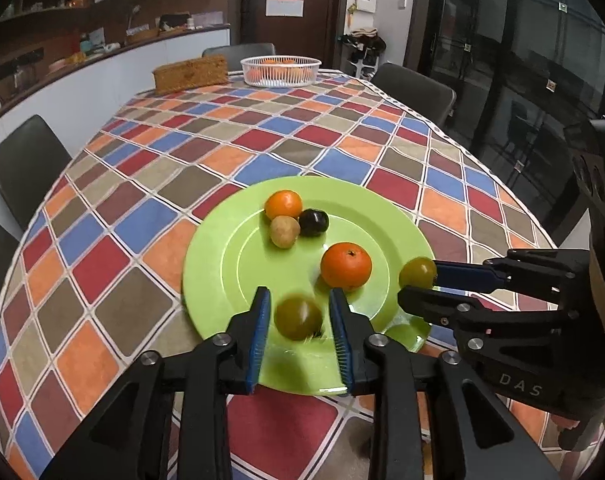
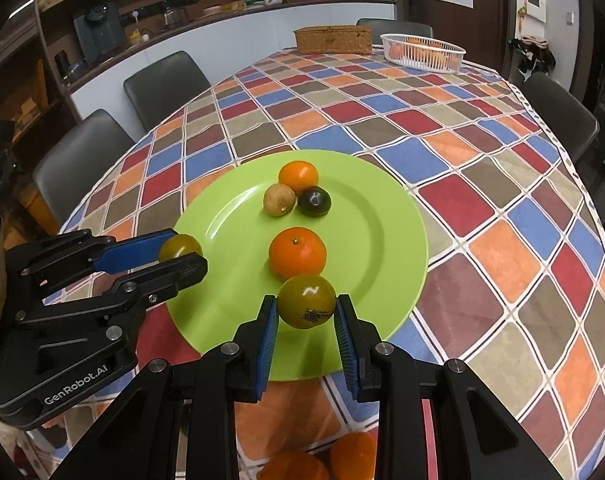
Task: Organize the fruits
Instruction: 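Open the left tool over the plate while the right tool releases its green fruit there, then withdraw both tools from the plate toward the tan fruit and oranges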
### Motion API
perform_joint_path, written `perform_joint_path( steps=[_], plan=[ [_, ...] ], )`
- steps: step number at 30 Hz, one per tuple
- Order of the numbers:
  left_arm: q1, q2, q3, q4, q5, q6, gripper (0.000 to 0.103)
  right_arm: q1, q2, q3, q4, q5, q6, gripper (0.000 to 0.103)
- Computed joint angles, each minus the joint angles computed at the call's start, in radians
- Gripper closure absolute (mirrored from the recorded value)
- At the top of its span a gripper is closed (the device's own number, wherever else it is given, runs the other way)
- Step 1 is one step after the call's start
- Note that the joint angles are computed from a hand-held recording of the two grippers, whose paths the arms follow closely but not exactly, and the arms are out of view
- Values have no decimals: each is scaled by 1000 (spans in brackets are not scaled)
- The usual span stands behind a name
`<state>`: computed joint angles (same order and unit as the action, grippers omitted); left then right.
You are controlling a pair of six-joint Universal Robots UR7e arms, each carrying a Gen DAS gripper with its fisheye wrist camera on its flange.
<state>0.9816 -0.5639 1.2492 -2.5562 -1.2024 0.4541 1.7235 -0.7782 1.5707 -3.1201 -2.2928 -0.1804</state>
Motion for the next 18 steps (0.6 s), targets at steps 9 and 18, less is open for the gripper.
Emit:
perform_joint_path(
  steps=[9, 18],
  plan=[
    [-23, -70, 109, -79, 28, 59, 68, 27, -27, 55, -71, -24, -13, 71],
    [-54, -188, 265, -168, 12, 74, 65, 94, -55, 152, -215, -53, -72, 71]
  ],
)
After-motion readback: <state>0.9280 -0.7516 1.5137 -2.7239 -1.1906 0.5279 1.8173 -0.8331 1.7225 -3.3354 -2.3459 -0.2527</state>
